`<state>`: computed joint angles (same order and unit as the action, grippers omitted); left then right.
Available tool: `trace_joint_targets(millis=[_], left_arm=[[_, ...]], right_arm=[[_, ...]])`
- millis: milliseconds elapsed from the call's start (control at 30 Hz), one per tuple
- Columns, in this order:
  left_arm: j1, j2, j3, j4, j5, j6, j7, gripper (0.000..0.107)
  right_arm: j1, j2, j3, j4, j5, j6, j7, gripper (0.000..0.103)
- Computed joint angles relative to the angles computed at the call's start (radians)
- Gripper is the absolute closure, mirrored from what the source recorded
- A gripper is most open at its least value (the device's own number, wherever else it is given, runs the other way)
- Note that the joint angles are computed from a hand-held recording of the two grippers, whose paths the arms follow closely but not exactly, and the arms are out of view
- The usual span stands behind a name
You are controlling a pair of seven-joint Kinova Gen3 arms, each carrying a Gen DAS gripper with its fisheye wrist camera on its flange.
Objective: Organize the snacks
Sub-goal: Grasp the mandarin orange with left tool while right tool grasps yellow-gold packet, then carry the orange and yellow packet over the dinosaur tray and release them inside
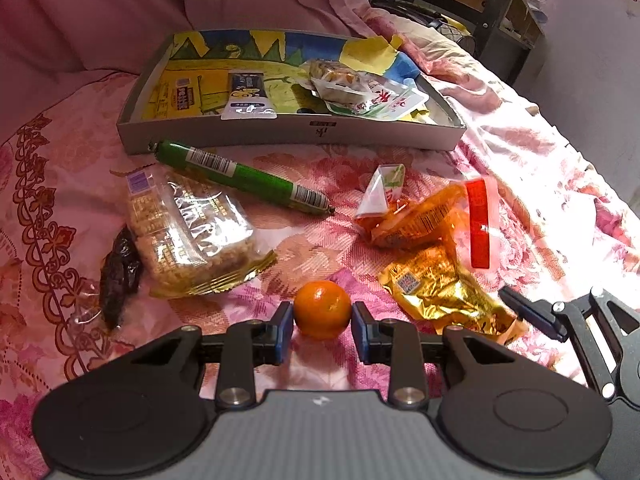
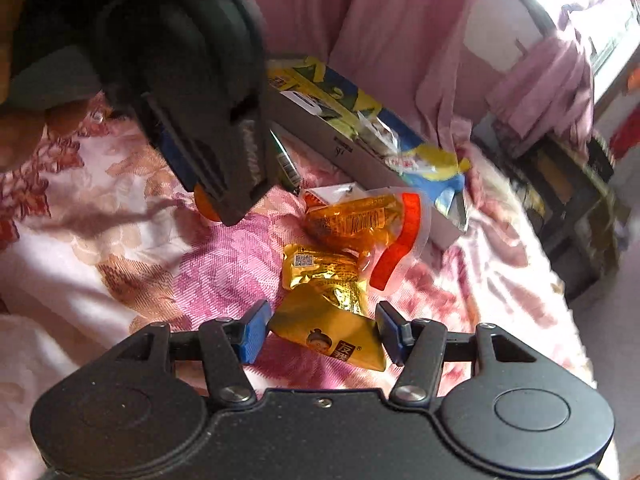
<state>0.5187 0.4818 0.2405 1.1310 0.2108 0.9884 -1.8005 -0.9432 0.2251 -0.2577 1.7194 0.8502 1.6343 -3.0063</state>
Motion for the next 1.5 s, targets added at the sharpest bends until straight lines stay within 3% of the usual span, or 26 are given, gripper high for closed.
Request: trace_joint_targets(millis=[133, 233, 367, 500, 633, 700, 1000, 1233, 1500], left_arm=[[0.0, 0.0, 0.0, 0.0, 0.002, -0.003, 0.001, 0.073], [-0.001, -0.001, 0.0, 0.001, 0.004, -0.005, 0.003, 0.073], [-0.004, -0.007, -0.003, 0.004, 0.008, -0.017, 0.015, 0.073], [-0.013, -0.022, -0.006, 0.017, 0.015, -0.043, 0.036, 0.073], [-0.023, -0.031, -0.005, 0.024, 0.022, -0.065, 0.05, 0.073], [-0.029, -0.034, -0.002, 0.028, 0.028, -0.07, 0.056, 0.073], [-0.036, -0.037, 0.001, 0.032, 0.029, -0.081, 0.064, 0.073], [-0.04, -0.04, 0.0, 0.035, 0.035, -0.089, 0.074, 0.073], [-0.05, -0.052, 0.004, 0.052, 0.045, -0.116, 0.076, 0.073]], right_arm=[[0.006, -0.117, 0.067, 0.054, -0.074, -0.154, -0.145, 0.044], [0.119, -0.213, 0.005, 0.097, -0.133, -0.276, -0.267, 0.045], [0.162, -0.305, 0.011, 0.179, -0.149, -0.438, -0.404, 0.045], [0.252, -0.344, -0.078, 0.217, -0.111, -0.517, -0.472, 0.045], [0.279, -0.34, -0.143, 0.207, -0.051, -0.491, -0.451, 0.045], [0.268, -0.3, -0.17, 0.169, -0.029, -0.421, -0.388, 0.045], [0.079, -0.135, -0.161, 0.082, 0.112, -0.155, -0.118, 0.045], [-0.014, -0.099, -0.107, 0.082, 0.161, -0.105, -0.062, 0.046], [-0.056, -0.078, -0.086, 0.083, 0.201, -0.054, -0.053, 0.046]])
